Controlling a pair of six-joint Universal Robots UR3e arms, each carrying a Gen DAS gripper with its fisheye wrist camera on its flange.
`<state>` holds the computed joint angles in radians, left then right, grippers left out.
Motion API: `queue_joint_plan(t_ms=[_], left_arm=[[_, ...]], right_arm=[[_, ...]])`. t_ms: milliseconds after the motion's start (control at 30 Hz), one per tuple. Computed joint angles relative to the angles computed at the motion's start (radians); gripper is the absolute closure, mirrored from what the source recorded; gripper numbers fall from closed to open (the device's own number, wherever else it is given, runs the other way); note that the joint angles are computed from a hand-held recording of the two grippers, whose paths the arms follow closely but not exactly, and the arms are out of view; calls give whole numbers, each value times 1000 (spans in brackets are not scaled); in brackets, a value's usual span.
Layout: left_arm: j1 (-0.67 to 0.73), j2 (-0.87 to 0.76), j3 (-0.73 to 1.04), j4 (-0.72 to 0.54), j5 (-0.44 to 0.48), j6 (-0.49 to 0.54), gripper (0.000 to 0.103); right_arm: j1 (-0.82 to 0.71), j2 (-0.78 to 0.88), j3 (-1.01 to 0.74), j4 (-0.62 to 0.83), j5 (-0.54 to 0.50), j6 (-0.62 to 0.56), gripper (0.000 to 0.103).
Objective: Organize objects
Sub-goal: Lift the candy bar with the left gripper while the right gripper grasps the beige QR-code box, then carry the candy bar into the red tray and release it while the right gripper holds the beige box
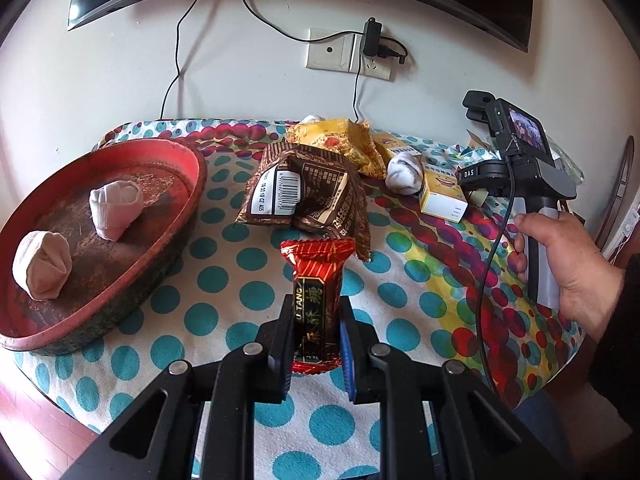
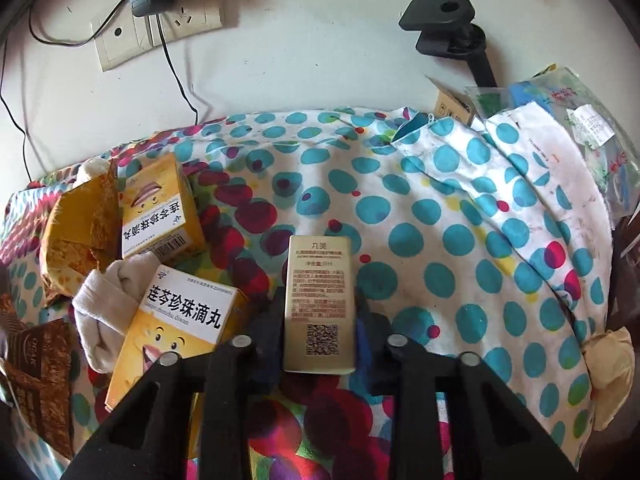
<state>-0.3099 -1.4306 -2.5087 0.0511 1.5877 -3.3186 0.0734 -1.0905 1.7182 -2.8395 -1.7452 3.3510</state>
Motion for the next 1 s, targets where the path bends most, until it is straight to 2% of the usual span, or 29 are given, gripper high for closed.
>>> queue_joint_plan(t_ms=[200,433,567,767,833,1000], left_arm=[[3,-3,-6,12,13,3,84],[39,40,-33,64,76,16,84],[146,149,-63,16,79,39,84],[360,347,-111,-143,54,113,84],[439,398,-110,-211,19,149,84],[539,402,-91,-270,10,201,84]], right_arm=[[-3,-47,73,-65,3,-30,76],[-14,-103,166,-134,28,-27,76],[-21,-114,188,-154,51,-36,76],[-67,-131,224,-178,130,-24,76],[-87,-137,235,-179,163,-19,76],[-136,-149,268,-192,240,-1,76]])
